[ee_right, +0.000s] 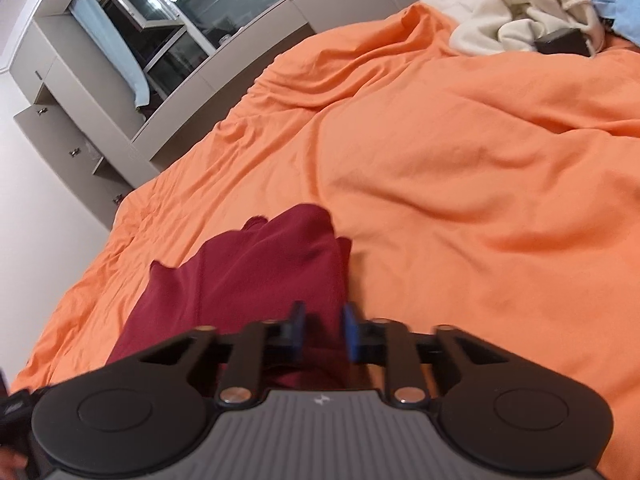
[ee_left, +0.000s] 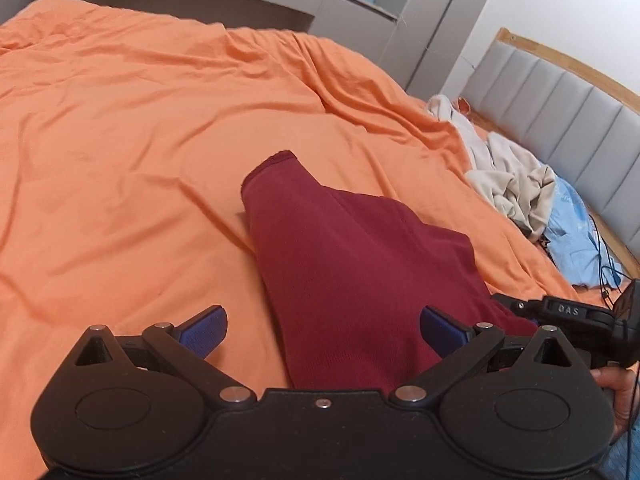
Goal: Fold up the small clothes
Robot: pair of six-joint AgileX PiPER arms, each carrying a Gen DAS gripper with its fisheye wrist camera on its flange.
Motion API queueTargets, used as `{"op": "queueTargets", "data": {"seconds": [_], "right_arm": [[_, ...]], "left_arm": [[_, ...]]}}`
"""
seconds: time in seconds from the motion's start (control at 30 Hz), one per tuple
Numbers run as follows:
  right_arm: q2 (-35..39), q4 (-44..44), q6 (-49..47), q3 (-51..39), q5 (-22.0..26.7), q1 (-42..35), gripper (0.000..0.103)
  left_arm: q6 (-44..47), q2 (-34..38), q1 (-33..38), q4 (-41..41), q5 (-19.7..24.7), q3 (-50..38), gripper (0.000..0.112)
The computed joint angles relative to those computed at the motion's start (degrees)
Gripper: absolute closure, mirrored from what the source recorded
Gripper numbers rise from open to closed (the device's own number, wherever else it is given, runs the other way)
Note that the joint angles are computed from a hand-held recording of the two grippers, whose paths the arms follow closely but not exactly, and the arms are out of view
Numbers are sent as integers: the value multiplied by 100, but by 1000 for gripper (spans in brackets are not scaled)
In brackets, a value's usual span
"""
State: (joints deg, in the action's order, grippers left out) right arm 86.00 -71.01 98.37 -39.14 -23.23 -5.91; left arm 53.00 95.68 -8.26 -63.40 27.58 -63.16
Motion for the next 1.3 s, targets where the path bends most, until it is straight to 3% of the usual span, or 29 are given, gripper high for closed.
{"op": "queueTargets", "data": {"seconds": [0.07,0.17,0.43,0.5,0.57,0.7,0.77,0.87,1.1,1.3], "right_arm": [[-125,-203,169,43,-50,1,92],[-238,-330,310,131,-458,-111,92],[-340,-308,38,47,219,336,88],[-330,-410,201,33,295,300,76],[-284,-749,536,-38,293,224,55],[34,-1614,1252,-404,-230,-103,40],[233,-1603,1193,-554,-550,-258,26],[626,-1663,1168,-881,-1013,-435,19],[1330,-1371,873,-1314,-1343,-490,19],[1271,-906,393,-1121,-969,-277,46]], "left_arm": [[-345,282,-19,320,83,-290,10],[-602,539,78,461,343,-501,10],[-433,573,55,293,239,-425,10],[-421,587,69,298,262,-446,10],[-377,586,82,225,268,-435,10],[-186,644,140,16,404,-483,10],[-17,702,166,-127,506,-536,10],[235,832,183,-304,677,-673,10],[-28,843,-44,313,404,-773,10],[-346,887,-115,700,322,-824,10]]}}
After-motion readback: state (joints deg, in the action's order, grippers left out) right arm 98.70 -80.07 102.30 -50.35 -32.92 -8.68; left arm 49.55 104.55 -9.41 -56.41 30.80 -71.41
